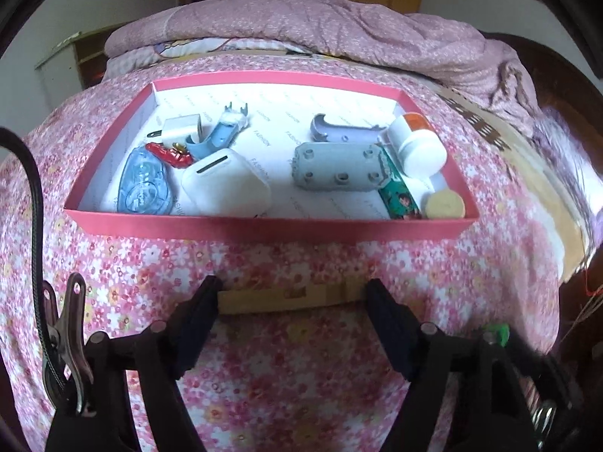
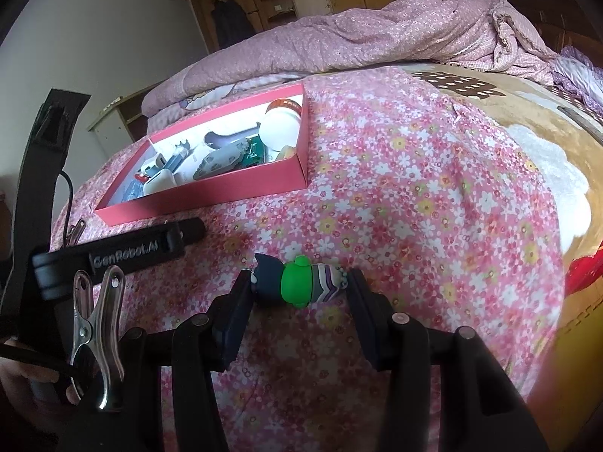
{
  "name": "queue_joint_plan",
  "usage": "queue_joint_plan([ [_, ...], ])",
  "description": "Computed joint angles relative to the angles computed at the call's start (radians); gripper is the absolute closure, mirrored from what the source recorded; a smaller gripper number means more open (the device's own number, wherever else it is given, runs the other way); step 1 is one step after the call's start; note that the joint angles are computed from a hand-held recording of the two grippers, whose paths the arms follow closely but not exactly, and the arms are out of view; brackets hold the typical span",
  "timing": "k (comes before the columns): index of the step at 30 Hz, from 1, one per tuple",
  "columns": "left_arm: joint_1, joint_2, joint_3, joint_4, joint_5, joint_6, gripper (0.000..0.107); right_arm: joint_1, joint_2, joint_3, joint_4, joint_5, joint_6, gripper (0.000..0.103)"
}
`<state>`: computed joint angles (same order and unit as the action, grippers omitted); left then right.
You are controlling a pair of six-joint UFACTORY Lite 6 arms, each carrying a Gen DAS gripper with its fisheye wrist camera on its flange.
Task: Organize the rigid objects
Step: 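Lift and carry the wooden stick and green figurine toward the tray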
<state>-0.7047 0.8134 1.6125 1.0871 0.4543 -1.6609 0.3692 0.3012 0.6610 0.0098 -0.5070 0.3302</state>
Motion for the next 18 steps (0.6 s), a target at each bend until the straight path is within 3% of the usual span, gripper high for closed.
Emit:
queue_joint_plan([
  [6, 0.005, -0.103, -0.18, 0.177, -0.056, -0.055, 0.026, -0.001, 0.0, 0.0, 0.001, 0.0, -0.002, 0.052],
  [10, 0.023, -0.162, -0.288, 0.339, -0.079, -0.2, 0.026, 0.011, 0.0, 0.006, 0.052, 0.012, -0.053, 0.052],
  [18, 0.038, -0.215, -0.376, 0.514, -0.105, -0.368, 0.026, 0.044, 0.008, 0.024, 0.176, 0.033, -0.168, 0.052],
])
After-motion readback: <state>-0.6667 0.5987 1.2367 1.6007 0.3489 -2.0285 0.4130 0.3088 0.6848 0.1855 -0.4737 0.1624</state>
